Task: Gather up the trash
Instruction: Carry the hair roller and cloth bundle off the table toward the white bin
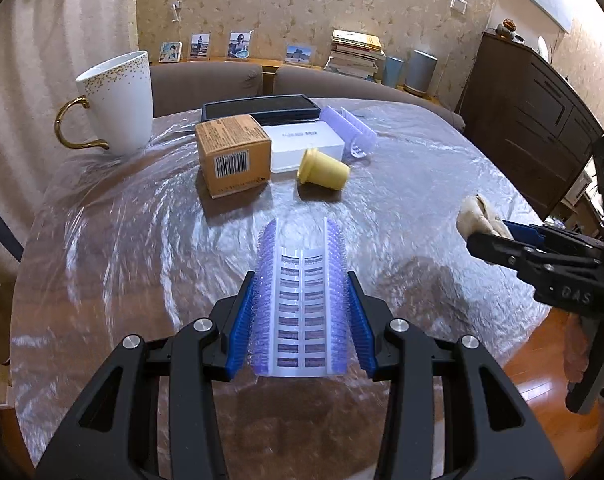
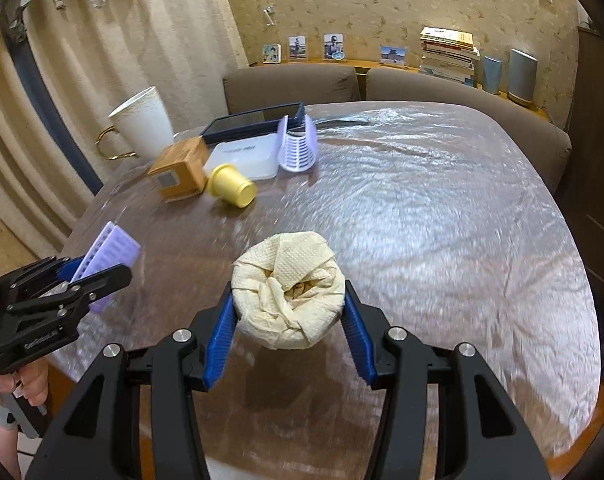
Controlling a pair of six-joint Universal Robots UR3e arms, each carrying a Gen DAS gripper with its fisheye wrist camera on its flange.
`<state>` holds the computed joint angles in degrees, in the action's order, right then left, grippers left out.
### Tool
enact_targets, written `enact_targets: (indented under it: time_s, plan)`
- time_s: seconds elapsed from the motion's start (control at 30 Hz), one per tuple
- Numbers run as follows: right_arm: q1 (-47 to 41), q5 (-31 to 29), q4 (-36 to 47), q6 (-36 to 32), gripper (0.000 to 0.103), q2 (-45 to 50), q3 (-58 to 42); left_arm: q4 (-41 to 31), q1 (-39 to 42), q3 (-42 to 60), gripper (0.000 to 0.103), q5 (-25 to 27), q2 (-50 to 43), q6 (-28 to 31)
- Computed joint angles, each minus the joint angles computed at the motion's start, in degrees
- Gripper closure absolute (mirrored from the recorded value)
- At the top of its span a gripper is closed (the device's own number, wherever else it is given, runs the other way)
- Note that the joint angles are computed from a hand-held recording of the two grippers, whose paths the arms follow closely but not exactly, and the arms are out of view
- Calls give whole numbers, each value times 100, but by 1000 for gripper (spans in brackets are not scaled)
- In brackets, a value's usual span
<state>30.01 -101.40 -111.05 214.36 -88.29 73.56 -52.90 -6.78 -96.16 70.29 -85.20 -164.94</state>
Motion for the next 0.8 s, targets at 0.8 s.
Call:
enact_targets:
  time_s: [0.8]
  plan:
    - [1658,-523,757,1371,53,-928,704,-852,-361,-1287,59,18,2021,-174]
